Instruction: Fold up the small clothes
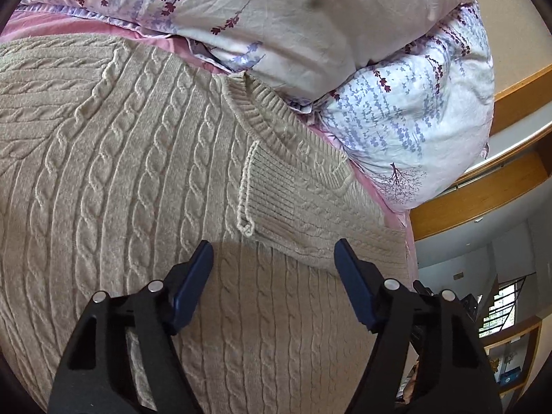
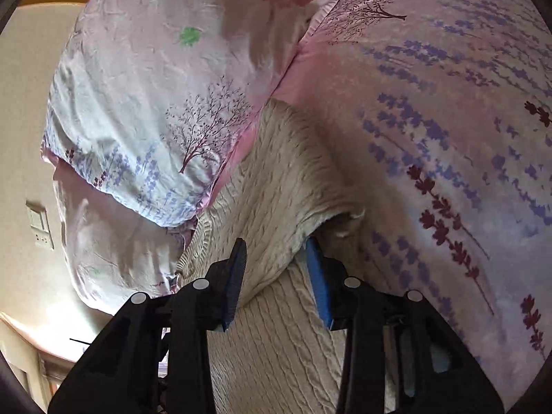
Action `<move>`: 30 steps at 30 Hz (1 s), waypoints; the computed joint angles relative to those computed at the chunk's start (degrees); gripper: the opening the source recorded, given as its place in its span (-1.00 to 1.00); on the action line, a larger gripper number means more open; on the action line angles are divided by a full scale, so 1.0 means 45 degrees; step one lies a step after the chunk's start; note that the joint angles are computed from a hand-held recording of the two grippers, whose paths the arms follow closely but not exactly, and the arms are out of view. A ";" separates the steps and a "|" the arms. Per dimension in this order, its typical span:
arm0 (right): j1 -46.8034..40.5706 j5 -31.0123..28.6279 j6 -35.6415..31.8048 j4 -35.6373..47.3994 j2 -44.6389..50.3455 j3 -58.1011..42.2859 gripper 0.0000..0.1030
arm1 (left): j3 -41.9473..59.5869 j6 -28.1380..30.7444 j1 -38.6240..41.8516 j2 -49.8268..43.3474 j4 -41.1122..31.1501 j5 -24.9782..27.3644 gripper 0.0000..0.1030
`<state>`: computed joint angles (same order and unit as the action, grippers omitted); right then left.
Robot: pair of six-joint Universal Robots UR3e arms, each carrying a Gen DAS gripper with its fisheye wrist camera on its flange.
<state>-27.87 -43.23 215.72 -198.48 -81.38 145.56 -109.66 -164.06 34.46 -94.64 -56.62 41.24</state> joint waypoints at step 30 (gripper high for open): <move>0.4394 -0.5583 0.1872 -0.1423 0.1499 -0.1508 -0.85 | 0.2066 0.0450 0.0296 -0.2167 0.0826 0.0708 -0.84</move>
